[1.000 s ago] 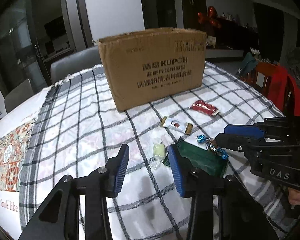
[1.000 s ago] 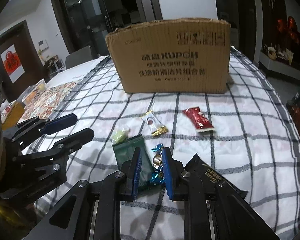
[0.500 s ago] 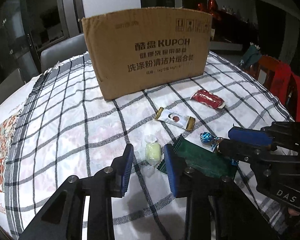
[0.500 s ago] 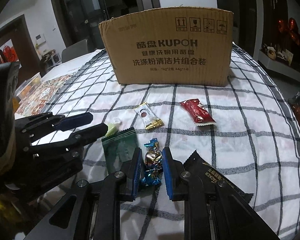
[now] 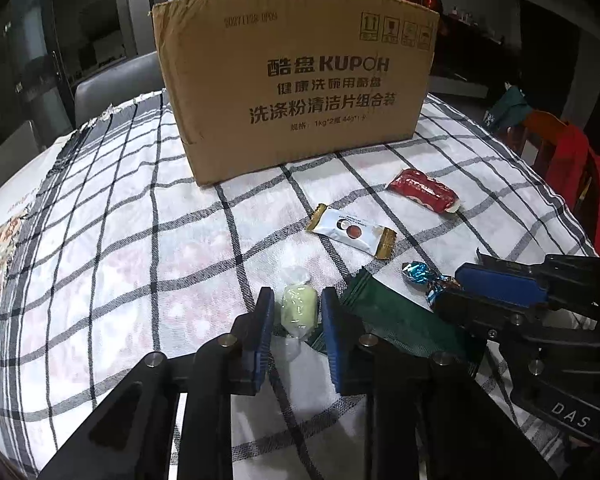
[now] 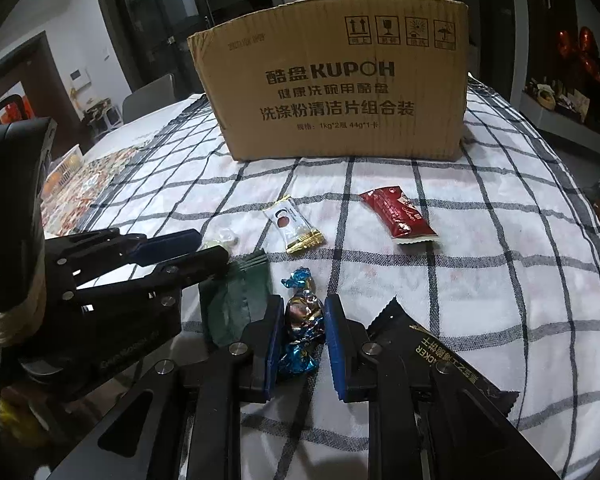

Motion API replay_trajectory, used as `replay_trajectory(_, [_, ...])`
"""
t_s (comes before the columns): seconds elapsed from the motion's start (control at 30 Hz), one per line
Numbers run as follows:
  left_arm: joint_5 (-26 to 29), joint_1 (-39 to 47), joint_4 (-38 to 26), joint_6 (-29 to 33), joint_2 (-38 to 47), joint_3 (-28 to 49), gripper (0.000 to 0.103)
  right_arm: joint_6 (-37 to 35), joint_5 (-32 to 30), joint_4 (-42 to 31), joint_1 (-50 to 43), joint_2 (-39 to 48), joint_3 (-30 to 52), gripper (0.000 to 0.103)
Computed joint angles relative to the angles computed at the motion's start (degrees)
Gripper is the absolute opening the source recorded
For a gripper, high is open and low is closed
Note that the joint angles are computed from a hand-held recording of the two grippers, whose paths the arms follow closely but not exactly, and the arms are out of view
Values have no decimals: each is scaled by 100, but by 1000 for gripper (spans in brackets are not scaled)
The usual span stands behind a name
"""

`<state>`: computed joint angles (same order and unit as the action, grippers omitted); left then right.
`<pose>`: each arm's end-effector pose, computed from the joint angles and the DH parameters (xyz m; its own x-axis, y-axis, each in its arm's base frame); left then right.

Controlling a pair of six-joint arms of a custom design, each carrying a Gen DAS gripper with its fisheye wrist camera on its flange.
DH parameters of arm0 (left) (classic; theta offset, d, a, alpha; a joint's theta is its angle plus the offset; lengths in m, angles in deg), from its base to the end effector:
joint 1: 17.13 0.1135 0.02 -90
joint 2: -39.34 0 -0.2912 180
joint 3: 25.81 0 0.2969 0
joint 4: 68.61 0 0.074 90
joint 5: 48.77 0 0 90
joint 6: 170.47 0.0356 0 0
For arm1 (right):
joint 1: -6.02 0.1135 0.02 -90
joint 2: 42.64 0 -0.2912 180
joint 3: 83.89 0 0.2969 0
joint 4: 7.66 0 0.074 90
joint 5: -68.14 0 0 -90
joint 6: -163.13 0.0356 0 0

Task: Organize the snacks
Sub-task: 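Grasp the pale green candy with the left tool while the right tool grasps the blue-wrapped candy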

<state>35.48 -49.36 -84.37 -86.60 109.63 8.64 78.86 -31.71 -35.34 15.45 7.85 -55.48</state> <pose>0.1968 -0.1199 0.1280 -0.7102 0.3221 -0.6260 0.4045 0.9145 0.0117 0.1769 0.0356 0.1433 -0.7763 -0.0292 -0.6297 -0.1939 0.9616 0.1944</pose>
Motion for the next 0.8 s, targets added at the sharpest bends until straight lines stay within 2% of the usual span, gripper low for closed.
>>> replay_trajectory(0.17, [82, 43, -4, -96, 72, 33, 20, 1, -243, 90, -178, 165, 30, 23])
replay_trajectory(0.4, [-11, -18, -40, -112, -132, -27, 20, 7, -127, 85, -108, 39, 10, 22])
replay_trajectory(0.8, [-236, -219, -858, -365, -1248, -98, 20, -28, -19, -492, 30, -711, 166, 22])
